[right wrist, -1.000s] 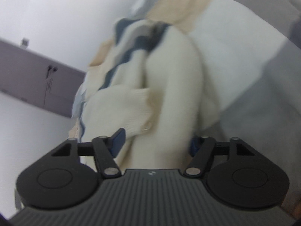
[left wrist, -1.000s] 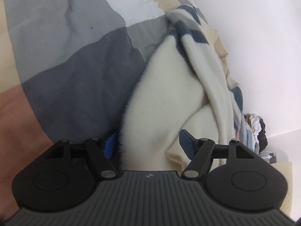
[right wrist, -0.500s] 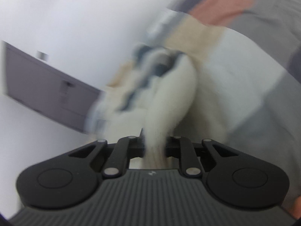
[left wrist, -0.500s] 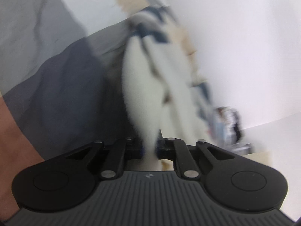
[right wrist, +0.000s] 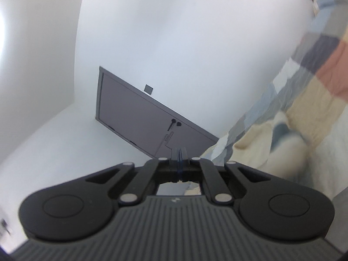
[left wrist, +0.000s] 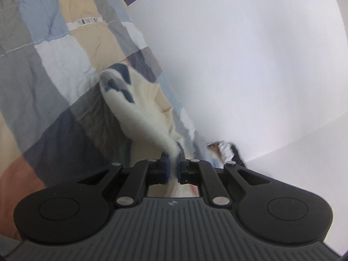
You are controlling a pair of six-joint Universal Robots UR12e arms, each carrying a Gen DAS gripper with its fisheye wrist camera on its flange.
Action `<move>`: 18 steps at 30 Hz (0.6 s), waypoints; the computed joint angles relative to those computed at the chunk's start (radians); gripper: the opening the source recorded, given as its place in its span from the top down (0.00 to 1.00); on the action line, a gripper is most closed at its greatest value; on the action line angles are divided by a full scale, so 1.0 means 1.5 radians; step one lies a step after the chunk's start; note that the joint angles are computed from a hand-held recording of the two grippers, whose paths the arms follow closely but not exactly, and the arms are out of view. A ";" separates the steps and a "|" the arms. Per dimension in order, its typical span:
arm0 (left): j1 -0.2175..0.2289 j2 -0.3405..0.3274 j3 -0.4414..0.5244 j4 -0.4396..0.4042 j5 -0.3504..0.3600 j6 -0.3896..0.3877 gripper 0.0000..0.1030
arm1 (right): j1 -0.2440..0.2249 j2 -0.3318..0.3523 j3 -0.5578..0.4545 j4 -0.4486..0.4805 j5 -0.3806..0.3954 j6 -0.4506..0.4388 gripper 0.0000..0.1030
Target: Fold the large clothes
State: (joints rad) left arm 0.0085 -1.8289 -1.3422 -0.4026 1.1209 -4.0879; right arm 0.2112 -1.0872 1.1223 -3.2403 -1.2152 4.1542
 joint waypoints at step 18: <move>0.009 0.007 -0.031 -0.266 0.052 0.053 0.37 | 0.040 -0.010 -0.059 0.692 -0.141 -0.105 0.40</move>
